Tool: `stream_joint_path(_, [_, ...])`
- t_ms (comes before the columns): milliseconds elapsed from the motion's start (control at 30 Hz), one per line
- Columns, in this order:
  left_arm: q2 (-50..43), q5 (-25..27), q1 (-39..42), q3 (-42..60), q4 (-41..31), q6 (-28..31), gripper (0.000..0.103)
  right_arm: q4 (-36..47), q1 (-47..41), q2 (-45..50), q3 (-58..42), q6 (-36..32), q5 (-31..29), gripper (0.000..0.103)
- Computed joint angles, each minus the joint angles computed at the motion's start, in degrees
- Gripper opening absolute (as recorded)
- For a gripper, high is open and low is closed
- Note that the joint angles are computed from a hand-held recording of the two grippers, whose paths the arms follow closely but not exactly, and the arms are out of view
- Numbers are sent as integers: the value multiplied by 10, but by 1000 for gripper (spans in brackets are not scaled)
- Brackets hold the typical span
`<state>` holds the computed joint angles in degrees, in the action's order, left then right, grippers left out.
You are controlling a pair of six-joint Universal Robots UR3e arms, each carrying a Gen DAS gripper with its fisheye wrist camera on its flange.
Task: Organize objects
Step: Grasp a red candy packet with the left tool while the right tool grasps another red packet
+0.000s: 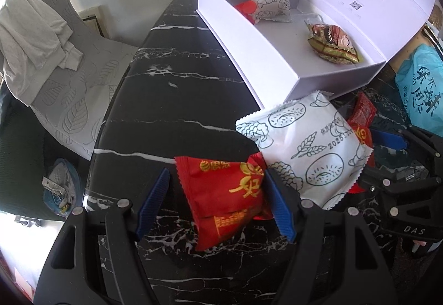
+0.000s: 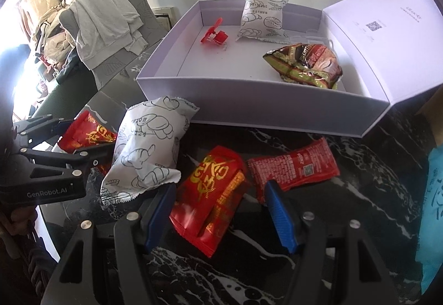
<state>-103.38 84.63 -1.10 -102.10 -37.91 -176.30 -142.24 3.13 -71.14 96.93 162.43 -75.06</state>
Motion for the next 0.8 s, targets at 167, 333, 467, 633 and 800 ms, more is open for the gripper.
stream_joint_path(167, [-7, 10, -5, 5, 7, -5, 69, -26, -7, -8, 22, -12, 12, 61])
stream_joint_path(333, [-2, -2, 5, -9, 26, -16, 60, -46, -17, -22, 46, -27, 31, 41])
stream_joint_path(467, [8, -26, 17, -15, 20, -19, 49, -55, -26, -40, 67, -45, 44, 37])
stream_joint_path(633, [20, -27, 8, -29, 23, -14, 48, -49, -42, -62, 94, -60, 57, 37])
stream_joint_path(800, [47, 1, -14, -55, 16, -2, 48, -40, -65, -104, 141, -91, 73, 37])
